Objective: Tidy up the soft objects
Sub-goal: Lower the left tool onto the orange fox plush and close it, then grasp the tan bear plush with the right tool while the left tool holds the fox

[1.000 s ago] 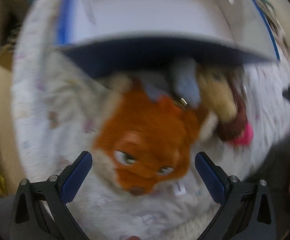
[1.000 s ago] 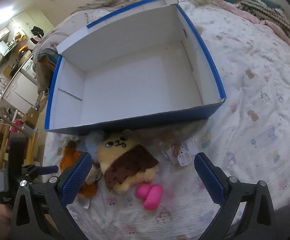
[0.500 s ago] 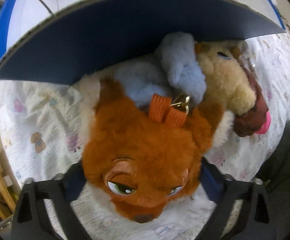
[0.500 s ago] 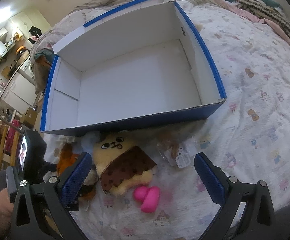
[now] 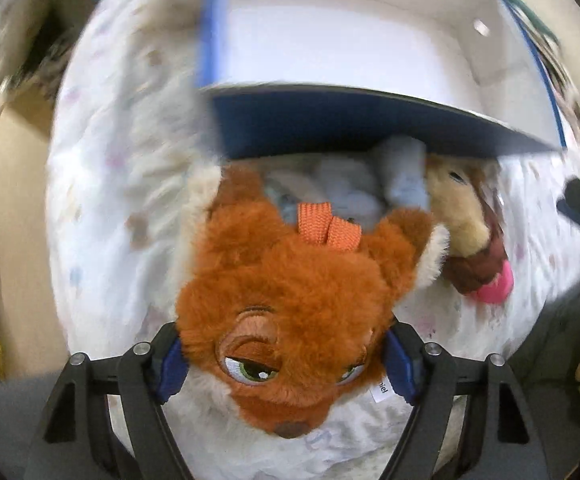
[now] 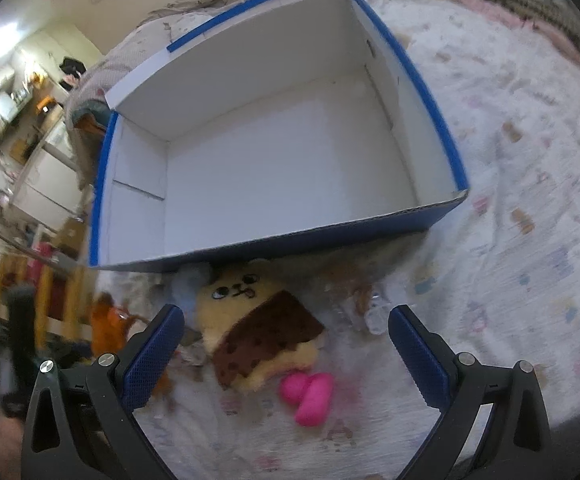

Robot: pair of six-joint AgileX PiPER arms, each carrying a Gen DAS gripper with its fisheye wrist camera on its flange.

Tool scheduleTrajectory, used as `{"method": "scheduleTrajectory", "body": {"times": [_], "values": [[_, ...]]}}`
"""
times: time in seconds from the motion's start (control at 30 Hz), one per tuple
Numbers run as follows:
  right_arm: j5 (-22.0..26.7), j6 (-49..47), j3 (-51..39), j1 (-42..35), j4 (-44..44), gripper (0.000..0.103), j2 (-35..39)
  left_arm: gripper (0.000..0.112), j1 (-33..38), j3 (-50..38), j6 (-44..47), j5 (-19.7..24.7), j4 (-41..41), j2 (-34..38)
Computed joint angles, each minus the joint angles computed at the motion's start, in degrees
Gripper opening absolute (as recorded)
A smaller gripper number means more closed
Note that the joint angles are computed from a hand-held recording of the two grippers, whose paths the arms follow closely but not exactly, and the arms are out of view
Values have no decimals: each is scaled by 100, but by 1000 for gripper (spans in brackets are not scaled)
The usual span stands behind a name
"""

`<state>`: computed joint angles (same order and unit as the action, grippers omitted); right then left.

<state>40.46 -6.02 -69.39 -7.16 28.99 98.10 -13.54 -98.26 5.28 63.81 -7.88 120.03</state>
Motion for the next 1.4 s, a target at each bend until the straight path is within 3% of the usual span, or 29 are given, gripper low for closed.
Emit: {"method": "scheduleTrajectory", "body": {"times": [0.03, 0.13, 0.27, 0.33, 0.47, 0.53, 0.8, 0.9, 1.03, 1.27, 1.4], "values": [[33, -100, -40, -75, 162, 103, 44, 77, 99, -51, -51, 158, -49, -53], [309, -525, -316, -255, 639, 103, 307, 77, 123, 364, -420, 51, 65, -346], [1461, -1330, -1023, -457, 1642, 103, 1070, 78, 136, 33, -521, 118, 169, -258], [1778, -1284, -1389, -336, 1513, 103, 1380, 78, 145, -106, -553, 153, 152, -149], [1729, -590, -1924, 199, 181, 103, 1698, 78, 137, -67, -633, 234, 80, -173], [1861, -466, -2085, 274, 86, 103, 1902, 78, 234, -432, -580, 442, 44, 1], [2009, -201, -2339, 517, -112, 103, 2300, 78, 249, -383, -624, 482, 96, -14], [1988, -17, -2505, 679, -453, 96, 2443, 78, 243, -421, -641, 485, 124, 9], [1750, -32, -2323, 847, -675, 94, 2375, 78, 186, -369, -697, 432, 205, -27], [1270, -67, -1820, 1100, -1049, 82, 1932, 78, 128, -351, -740, 363, 353, -24], [1108, 115, -1672, 1294, -1409, 83, 1817, 78, 97, -212, -716, 274, 385, -150]]}}
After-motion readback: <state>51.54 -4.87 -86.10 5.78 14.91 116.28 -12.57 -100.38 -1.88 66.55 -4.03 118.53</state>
